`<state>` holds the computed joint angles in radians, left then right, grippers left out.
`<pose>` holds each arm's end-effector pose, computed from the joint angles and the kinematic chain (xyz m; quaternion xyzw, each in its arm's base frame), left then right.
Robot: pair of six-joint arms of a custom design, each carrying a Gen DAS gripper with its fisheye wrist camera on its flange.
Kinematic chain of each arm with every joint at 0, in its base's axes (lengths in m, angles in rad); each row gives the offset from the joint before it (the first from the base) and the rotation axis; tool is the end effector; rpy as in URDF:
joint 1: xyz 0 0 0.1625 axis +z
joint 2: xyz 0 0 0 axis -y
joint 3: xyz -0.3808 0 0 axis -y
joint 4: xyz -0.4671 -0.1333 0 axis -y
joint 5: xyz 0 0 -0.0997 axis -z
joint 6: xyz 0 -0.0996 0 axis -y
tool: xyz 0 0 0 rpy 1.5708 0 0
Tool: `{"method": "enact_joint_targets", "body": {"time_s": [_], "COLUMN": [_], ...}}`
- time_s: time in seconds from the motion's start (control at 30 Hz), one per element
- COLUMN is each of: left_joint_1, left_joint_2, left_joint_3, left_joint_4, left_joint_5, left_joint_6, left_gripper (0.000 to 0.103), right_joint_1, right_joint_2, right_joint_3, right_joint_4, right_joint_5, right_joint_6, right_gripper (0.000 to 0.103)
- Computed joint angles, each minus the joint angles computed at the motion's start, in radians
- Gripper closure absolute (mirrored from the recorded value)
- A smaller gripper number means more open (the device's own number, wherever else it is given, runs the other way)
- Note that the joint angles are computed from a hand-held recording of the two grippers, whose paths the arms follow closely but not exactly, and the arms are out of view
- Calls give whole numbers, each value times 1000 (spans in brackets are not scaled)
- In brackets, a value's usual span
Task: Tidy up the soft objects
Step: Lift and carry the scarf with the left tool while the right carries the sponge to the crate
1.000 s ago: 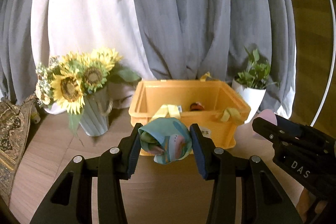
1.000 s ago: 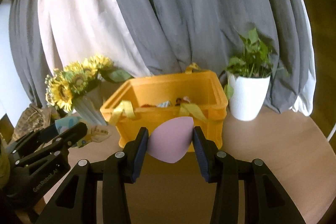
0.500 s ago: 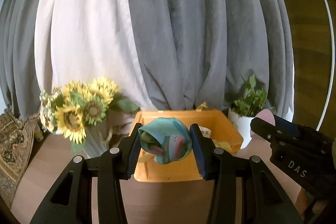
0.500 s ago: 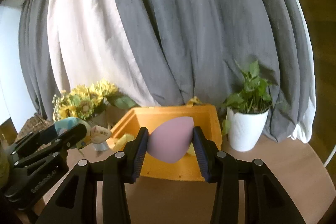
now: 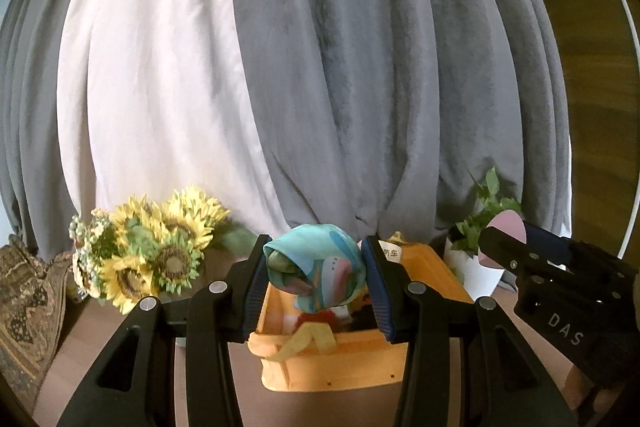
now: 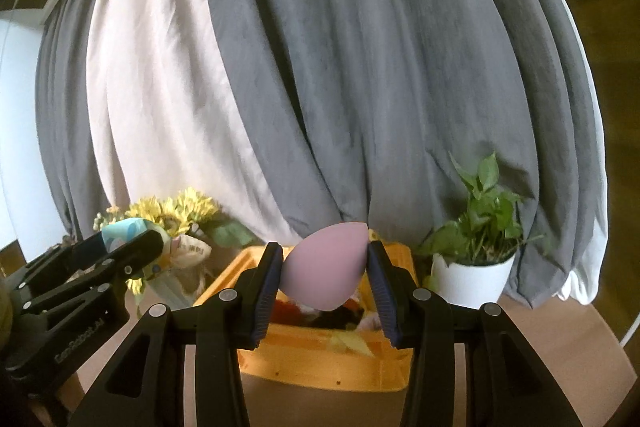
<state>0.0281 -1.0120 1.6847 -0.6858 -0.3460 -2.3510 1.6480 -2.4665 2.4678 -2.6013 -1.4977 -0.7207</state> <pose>-0.5282 -0.2419 0.0942 0.1422 0.6943 -0.5916 0.3844 0.1638 -0.2946 0.4341 0.3545 -0.7946 0.4767 0.1254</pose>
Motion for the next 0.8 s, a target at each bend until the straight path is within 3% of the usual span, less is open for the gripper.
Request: {"method": "enact_joint_targets", "body": {"time_s": [0.37,0.8], "left_joint_1": [74,177], "left_joint_2": [-21,-78], "left_joint_3": [14,117], "left_joint_4": [-33,-365], "left_joint_5": [51,64], "left_joint_6": [46,334], "left_gripper": [58,58], "right_joint_1": [34,10], "right_joint_2": [167,359], "right_joint_3": [-48,-107], "right_joint_4": [-121,-176], "right_joint_5": [-37,-106], "right_joint_6": [0,5], "right_gripper": [58,58]}}
